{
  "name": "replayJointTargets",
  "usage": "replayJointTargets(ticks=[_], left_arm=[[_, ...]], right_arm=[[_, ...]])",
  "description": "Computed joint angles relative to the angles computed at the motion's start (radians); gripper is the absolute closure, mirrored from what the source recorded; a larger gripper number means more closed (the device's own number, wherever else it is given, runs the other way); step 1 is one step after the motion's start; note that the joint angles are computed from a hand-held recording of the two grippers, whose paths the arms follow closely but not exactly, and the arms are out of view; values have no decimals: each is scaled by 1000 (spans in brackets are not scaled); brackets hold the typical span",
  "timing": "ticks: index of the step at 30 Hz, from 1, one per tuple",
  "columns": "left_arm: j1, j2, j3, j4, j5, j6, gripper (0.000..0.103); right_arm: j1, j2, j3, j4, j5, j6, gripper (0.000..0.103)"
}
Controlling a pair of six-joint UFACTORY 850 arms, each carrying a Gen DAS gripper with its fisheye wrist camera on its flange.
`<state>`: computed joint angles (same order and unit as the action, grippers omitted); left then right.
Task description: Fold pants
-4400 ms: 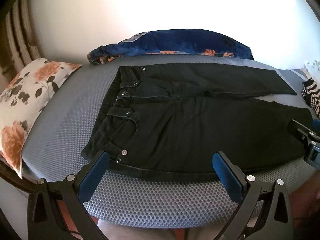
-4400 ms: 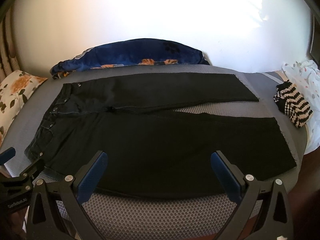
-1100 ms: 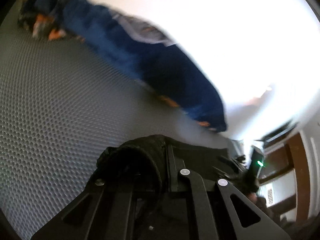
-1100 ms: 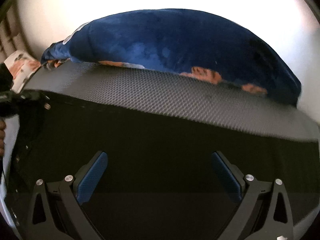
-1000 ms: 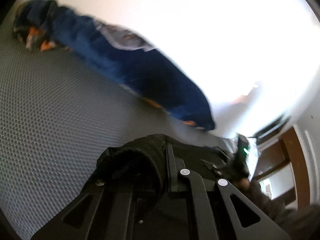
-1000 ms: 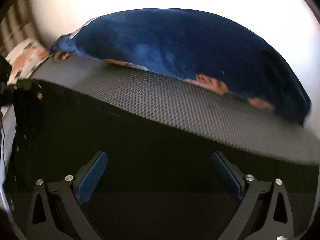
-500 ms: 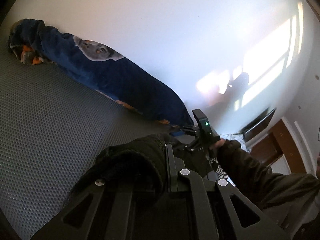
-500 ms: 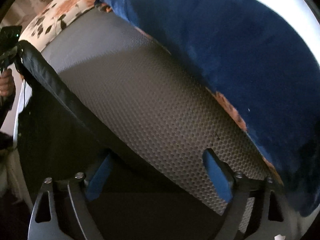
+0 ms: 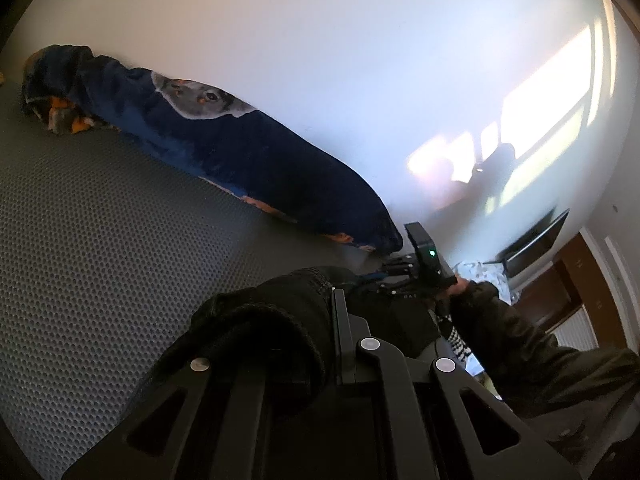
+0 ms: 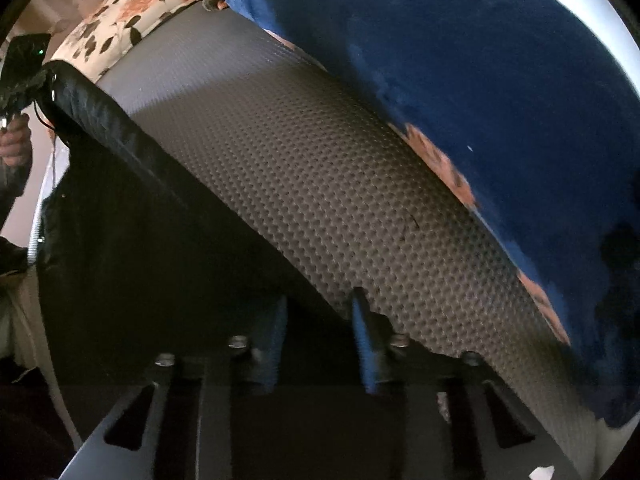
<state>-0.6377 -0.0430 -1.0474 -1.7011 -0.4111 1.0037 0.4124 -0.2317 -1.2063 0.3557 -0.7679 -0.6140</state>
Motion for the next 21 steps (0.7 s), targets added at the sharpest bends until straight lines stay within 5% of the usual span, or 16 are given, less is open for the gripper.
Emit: replayJointTargets(ticks=[4, 9, 16, 21], left_arm=[[-5, 1, -7, 79, 40, -71, 96], [-13, 20, -1, 193, 66, -167, 96], [-53, 98, 38, 412, 75, -337, 96], [-97, 188, 102, 567, 60, -461, 95]], right_arm=[[30, 83, 63, -95, 90, 138, 96], [119, 267, 179, -380, 184, 515, 96], [274, 501, 319, -673, 99, 957, 96], [462, 604, 395, -799, 1, 1260, 96]])
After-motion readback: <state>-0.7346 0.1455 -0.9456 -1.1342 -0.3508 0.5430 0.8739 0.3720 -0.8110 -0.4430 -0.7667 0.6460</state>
